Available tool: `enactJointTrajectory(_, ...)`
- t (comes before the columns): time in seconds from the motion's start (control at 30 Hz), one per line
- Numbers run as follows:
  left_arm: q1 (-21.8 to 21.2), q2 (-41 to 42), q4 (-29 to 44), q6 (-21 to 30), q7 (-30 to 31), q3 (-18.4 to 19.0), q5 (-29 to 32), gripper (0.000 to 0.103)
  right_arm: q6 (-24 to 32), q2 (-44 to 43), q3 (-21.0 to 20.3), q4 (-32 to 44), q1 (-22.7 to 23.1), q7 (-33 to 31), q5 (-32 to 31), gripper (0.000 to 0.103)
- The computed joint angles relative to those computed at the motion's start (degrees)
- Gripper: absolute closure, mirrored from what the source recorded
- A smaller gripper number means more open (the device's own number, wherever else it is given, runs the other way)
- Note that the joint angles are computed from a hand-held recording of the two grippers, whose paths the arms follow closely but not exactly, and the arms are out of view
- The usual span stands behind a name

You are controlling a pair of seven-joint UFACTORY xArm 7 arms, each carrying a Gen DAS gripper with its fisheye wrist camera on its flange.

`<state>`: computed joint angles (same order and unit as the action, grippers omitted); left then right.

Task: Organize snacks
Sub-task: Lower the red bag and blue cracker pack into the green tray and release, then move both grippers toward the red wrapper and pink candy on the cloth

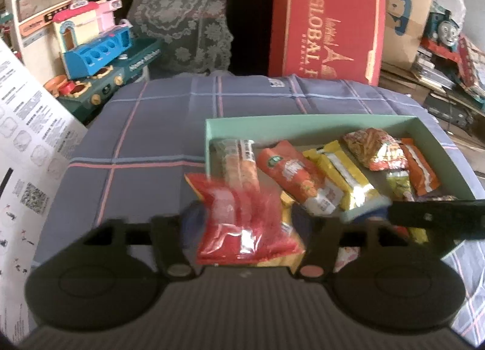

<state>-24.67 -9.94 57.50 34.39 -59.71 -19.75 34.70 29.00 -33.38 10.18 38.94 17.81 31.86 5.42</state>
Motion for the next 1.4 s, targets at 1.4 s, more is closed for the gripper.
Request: enactJointTrajectory(1.4, -3.9, -22.4, -17.4, 5.9, 1.9, -6.6, -18.3, 0.0, 16.8, -25.4, 3.1, -11.7, 2.9, 7.7, 1.9, 0.0)
